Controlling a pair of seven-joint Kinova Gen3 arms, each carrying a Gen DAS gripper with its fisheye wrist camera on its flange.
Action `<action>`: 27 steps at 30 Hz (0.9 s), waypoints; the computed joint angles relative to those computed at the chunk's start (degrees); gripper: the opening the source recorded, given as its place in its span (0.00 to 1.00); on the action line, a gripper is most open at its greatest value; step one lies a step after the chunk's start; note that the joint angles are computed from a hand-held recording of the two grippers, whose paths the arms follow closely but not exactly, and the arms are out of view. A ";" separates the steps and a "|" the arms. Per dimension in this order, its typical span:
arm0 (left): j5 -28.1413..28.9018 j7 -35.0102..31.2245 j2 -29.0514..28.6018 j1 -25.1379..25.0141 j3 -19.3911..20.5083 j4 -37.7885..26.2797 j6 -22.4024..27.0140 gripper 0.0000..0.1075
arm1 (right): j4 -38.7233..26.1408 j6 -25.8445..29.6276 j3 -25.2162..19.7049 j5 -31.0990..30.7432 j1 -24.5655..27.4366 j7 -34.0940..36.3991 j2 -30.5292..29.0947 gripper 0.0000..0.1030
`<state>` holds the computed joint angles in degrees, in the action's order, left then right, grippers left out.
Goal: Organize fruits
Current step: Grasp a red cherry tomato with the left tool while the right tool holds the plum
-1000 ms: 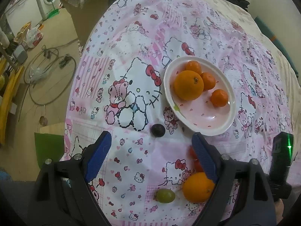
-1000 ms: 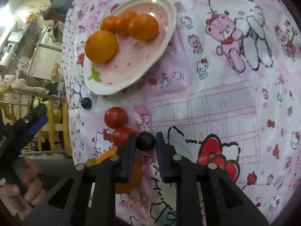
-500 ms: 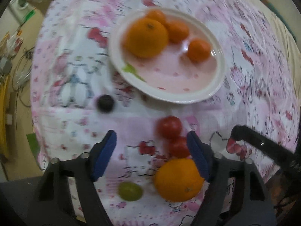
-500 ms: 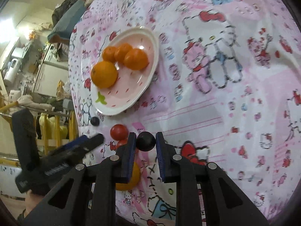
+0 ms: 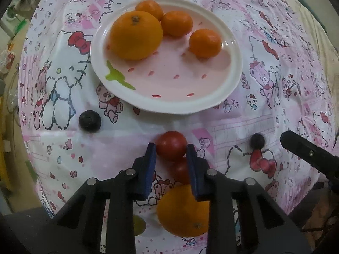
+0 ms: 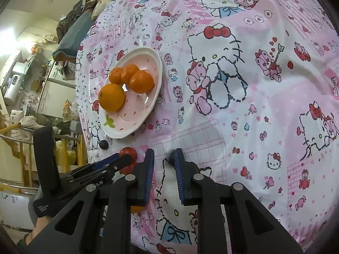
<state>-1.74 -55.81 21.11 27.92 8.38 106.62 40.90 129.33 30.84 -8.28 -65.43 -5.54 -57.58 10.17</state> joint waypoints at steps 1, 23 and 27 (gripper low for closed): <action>-0.85 0.50 -0.36 0.54 -0.37 0.14 0.27 0.23 | 0.01 -0.11 -0.04 -0.01 -0.06 0.05 -0.11 0.20; 6.00 -5.42 -10.58 -8.21 0.42 7.93 -3.96 0.22 | -6.14 -4.44 17.45 38.60 -29.88 -34.16 5.39 0.24; 7.55 -6.19 -11.28 -9.41 0.35 8.21 -3.73 0.22 | -7.01 -3.70 17.27 39.83 -29.88 -35.81 4.71 0.23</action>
<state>5.81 -62.00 9.84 18.51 8.73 114.83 37.17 122.32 27.14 8.99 -25.60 -35.41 -93.38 14.88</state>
